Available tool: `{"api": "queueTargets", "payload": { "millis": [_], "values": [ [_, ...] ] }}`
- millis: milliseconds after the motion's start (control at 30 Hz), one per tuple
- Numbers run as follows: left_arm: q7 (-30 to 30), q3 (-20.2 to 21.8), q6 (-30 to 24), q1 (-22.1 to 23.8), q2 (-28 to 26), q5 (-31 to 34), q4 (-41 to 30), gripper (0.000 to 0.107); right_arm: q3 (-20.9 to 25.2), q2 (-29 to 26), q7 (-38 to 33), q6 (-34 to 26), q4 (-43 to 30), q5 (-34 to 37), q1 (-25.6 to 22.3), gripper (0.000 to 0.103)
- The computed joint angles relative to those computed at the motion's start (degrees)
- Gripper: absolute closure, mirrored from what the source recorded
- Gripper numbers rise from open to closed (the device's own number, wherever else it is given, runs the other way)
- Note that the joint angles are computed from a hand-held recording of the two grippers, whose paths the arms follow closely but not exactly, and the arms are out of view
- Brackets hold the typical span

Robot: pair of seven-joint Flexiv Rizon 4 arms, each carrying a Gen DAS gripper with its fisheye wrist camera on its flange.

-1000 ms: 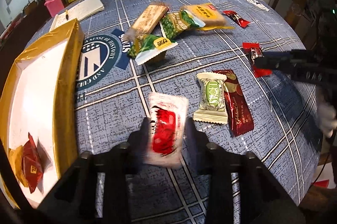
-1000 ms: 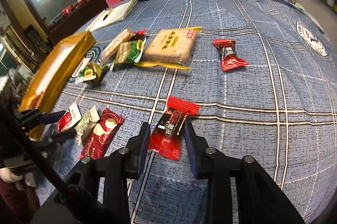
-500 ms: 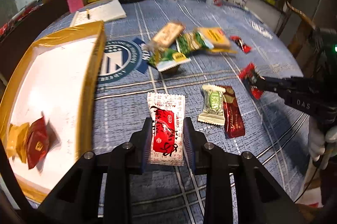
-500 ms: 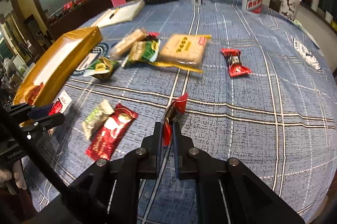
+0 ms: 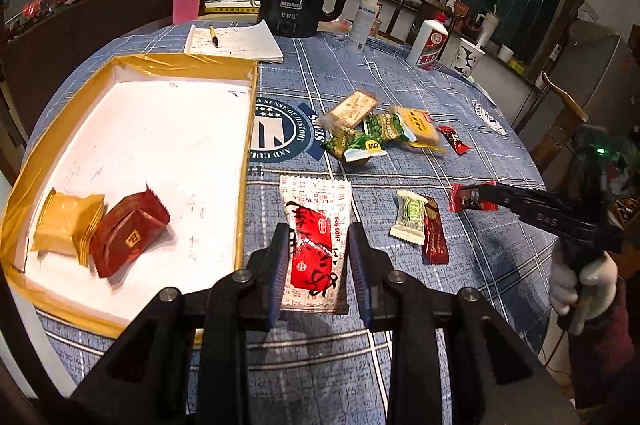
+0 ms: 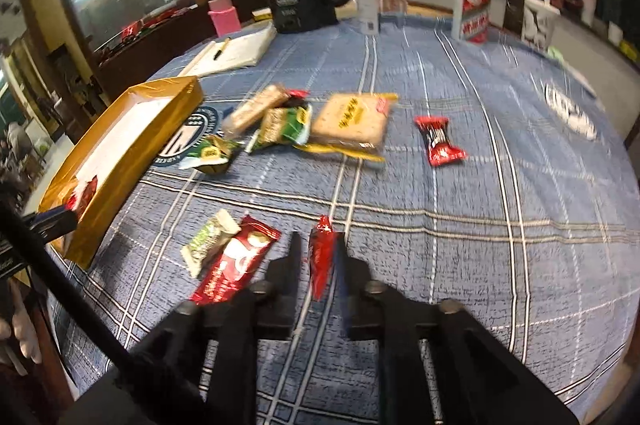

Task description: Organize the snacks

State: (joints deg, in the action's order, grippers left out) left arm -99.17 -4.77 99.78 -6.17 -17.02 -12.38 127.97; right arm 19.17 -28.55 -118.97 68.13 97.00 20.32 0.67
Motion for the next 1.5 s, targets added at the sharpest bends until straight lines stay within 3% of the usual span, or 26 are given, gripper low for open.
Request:
{"api": "queueTargets", "payload": {
  "millis": [300,533,733,867,933,1000,1100,1267,1367,1500],
  "values": [
    [-2.75,-10.37,3.87,10.28,1.22,2.72,3.48,0.076,0.08,-3.53,0.98,-1.04,-2.1,-0.78,-1.99,0.06],
    [-5.01,-11.06,3.93,10.94,1.21,5.06,3.19,0.076,0.39,-5.62,3.38,-7.32,-7.14,2.93,-2.31,0.059],
    [-5.98,-11.11,4.37,11.0,1.27,5.65,3.35,0.076,-2.69,-4.89,5.79,-1.02,-3.37,-1.49,2.0,0.048],
    [-6.83,-12.14,4.64,12.12,0.98,6.51,3.34,0.076,-7.92,-3.78,10.08,8.01,3.18,-10.09,7.93,0.048],
    [-7.41,-12.71,4.98,12.81,1.05,6.99,3.64,0.076,-8.41,-3.44,11.02,10.44,5.21,-12.67,8.49,0.056],
    [-7.99,-13.27,5.18,13.61,1.16,7.51,3.91,0.076,-4.96,-3.34,10.02,9.66,5.12,-12.8,5.44,0.087],
    [-8.82,-13.85,5.39,14.62,1.34,8.21,4.16,0.076,-0.91,-3.75,9.29,7.49,3.76,-11.99,1.75,0.088],
    [-10.55,-14.78,5.79,16.88,2.19,9.46,5.03,0.076,1.62,-3.38,8.18,8.16,3.5,-10.42,-0.36,0.088],
    [-11.65,-16.59,5.65,20.49,3.49,10.5,5.8,0.076,3.2,-1.59,6.63,9.14,3.97,-9.59,-1.04,0.088],
    [-11.32,-12.65,4.3,19.9,5.74,9.52,6.01,0.076,8.3,0.67,1.31,6.52,2.35,-5.92,-3.13,0.088]
  ]
}}
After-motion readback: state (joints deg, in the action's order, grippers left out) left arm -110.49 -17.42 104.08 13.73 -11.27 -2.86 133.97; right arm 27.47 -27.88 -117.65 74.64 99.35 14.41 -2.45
